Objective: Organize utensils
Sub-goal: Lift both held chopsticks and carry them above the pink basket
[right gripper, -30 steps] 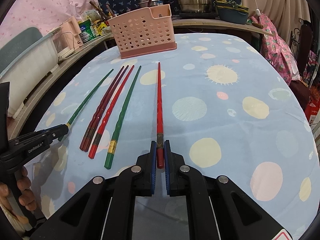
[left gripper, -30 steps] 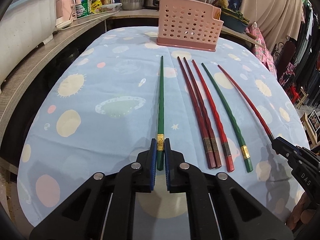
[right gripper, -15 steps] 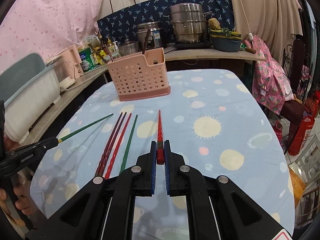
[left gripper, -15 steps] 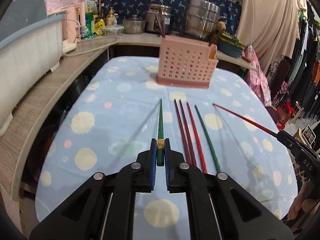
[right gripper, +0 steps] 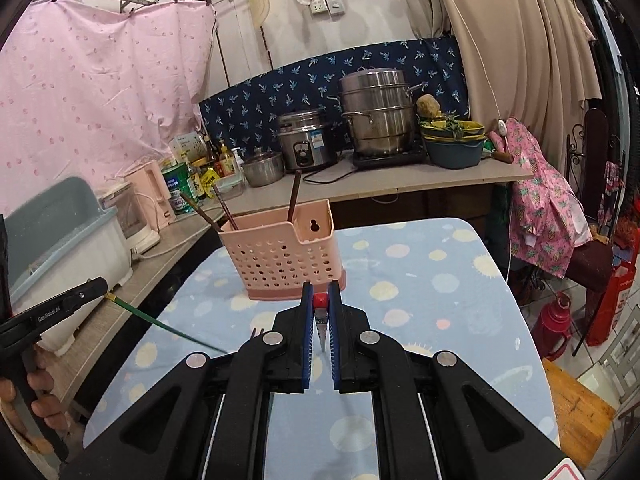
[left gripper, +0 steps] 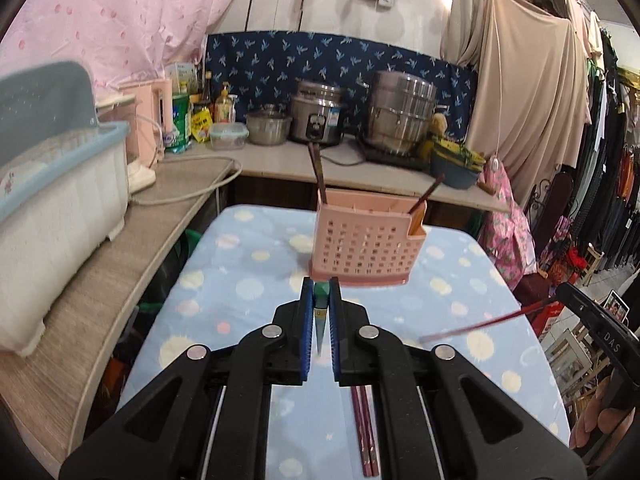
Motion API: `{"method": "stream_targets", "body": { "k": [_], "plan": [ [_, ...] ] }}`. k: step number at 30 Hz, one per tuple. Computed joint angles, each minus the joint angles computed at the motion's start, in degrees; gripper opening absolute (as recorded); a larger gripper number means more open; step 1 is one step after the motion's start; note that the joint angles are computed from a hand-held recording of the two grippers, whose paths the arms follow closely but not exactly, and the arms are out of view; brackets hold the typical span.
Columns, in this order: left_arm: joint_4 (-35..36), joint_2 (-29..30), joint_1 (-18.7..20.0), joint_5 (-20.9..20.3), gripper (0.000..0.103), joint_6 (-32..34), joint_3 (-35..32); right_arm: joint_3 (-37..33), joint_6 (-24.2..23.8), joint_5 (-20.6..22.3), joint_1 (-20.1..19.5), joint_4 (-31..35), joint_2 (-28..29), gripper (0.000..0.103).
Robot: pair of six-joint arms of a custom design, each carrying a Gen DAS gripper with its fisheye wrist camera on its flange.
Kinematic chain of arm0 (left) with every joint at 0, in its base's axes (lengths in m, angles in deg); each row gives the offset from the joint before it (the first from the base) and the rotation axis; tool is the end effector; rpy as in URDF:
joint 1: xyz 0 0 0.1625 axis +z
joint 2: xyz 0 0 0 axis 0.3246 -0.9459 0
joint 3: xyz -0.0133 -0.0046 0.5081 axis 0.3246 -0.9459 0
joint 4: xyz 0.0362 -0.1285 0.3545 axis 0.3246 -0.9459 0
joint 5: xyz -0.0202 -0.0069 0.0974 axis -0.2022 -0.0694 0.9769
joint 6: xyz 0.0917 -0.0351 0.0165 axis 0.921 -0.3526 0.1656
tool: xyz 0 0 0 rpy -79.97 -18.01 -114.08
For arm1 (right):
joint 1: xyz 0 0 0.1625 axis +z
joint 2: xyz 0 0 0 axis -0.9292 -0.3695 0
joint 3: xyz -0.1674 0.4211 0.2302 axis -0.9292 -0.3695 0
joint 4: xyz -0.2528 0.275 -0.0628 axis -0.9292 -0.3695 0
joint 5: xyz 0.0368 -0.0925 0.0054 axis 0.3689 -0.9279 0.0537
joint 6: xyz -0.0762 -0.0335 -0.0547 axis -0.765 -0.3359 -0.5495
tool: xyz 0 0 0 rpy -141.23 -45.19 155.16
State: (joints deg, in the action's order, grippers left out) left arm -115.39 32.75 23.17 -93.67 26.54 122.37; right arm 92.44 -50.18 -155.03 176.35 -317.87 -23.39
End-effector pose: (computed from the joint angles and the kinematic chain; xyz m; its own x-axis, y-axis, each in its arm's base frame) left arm -0.2693 -0.5214 0.2653 -0.7865 0.2067 -0.5820 0.5905 0.5275 -0.6107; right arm 0.2345 -0.4589 0.2614 -0.8403 0.0311 0.5412 -0.4764 0.4338 -0.7647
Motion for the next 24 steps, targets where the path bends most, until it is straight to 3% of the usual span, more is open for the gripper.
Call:
{"method": "stream_targets", "body": {
  "k": [14,24],
  "plan": [
    [-5.8,4.2,-0.3,-4.2,0.007,12.8,-14.0,-10.4,-2.4,6.0,1.7,4.5,-1.6,0.007],
    [-7.8,10.6,1.5,-9.8,0.007,21.8,-30.8,-28.9,-6.8,12.4,2.9,11.8,1.9,0.007]
  ]
}}
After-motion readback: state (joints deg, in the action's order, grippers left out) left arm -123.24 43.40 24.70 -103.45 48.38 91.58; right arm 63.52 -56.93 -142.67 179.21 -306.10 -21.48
